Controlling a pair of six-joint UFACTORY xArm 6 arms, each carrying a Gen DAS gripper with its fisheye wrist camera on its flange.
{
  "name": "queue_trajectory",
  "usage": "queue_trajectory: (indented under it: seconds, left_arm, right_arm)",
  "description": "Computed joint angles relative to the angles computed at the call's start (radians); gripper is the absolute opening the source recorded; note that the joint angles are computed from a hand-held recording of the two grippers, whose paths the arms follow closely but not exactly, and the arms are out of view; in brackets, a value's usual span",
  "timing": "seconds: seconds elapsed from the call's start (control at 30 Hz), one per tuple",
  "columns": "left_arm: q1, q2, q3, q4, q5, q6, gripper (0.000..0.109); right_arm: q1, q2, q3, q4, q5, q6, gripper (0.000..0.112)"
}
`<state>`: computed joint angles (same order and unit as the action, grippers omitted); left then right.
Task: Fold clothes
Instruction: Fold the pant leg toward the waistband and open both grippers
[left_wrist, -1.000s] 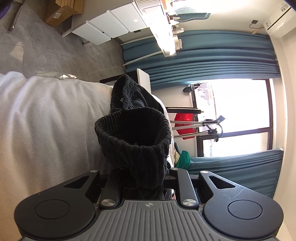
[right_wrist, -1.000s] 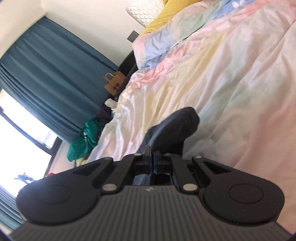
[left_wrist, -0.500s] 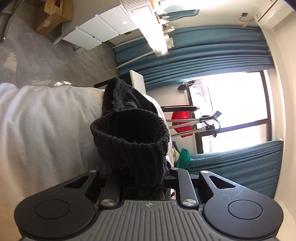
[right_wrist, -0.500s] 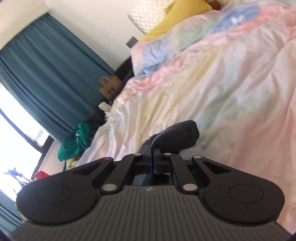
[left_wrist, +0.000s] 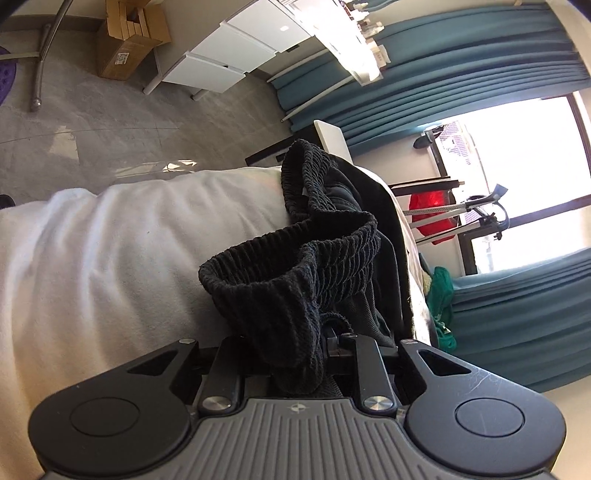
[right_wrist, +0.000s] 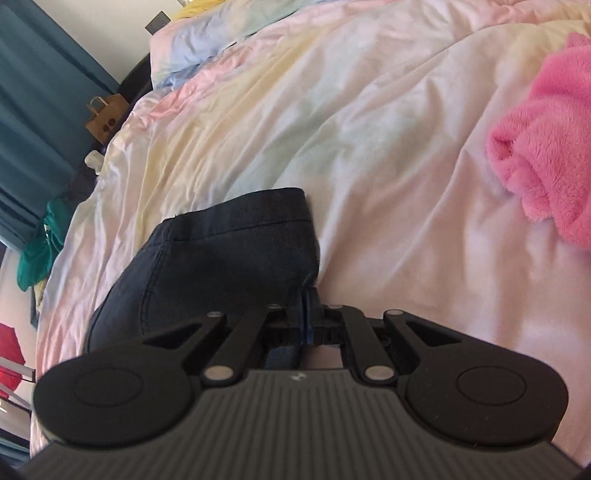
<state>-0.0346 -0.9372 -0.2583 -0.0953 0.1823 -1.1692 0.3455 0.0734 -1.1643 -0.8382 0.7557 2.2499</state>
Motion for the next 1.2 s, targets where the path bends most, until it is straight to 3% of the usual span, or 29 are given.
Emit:
queue_trajectory:
  seconds: [0.17, 0.2, 0.23, 0.27, 0.3, 0.4, 0.43, 0.53, 0.77, 0.97, 1.0, 1.1, 1.2]
  left_arm:
    - [-0.017, -0.057, -0.044, 0.163, 0.146, -0.068, 0.038]
    - [-0.027, -0.073, -0.052, 0.208, 0.176, -0.100, 0.052]
    - [-0.040, -0.091, -0.062, 0.285, 0.211, -0.162, 0.059]
    - [-0.050, -0.111, -0.068, 0.356, 0.234, -0.216, 0.065]
    - [-0.060, -0.131, -0.073, 0.420, 0.255, -0.264, 0.068]
    - [-0.091, -0.158, -0.092, 0.549, 0.289, -0.376, 0.073]
    - [-0.102, -0.155, -0.104, 0.584, 0.303, -0.401, 0.073]
    - [-0.179, -0.099, -0.188, 0.689, 0.417, -0.420, 0.074]
    - [-0.366, -0.015, -0.321, 0.891, 0.695, -0.463, 0.085]
    - [-0.530, 0.118, -0.465, 1.048, 0.888, -0.472, 0.086]
    - [-0.551, 0.163, -0.498, 1.076, 0.882, -0.445, 0.088]
    - [-0.536, 0.334, -0.602, 1.091, 0.713, -0.285, 0.091]
    - [-0.493, 0.552, -0.731, 0.987, 0.451, -0.032, 0.091]
  right_arm:
    - [0.028, -0.033, 0.005, -0.097, 0.030, 0.096, 0.013]
    - [0.033, -0.041, 0.002, -0.116, 0.040, 0.104, 0.025]
    - [0.049, -0.042, -0.012, -0.140, 0.075, 0.103, 0.034]
    - [0.066, -0.042, -0.027, -0.165, 0.114, 0.103, 0.056]
    - [0.088, -0.042, -0.044, -0.196, 0.168, 0.108, 0.069]
    - [0.149, -0.032, -0.097, -0.289, 0.317, 0.102, 0.075]
    - [0.158, -0.029, -0.106, -0.316, 0.327, 0.099, 0.076]
    - [0.157, -0.018, -0.132, -0.353, 0.265, 0.020, 0.075]
    - [0.139, 0.072, -0.235, -0.233, 0.044, -0.216, 0.075]
    - [0.154, 0.103, -0.268, -0.246, -0.048, -0.211, 0.075]
    - [0.157, 0.106, -0.274, -0.251, -0.051, -0.205, 0.075]
    - [0.161, 0.112, -0.283, -0.262, -0.065, -0.185, 0.075]
    - [0.160, 0.114, -0.284, -0.279, -0.081, -0.170, 0.075]
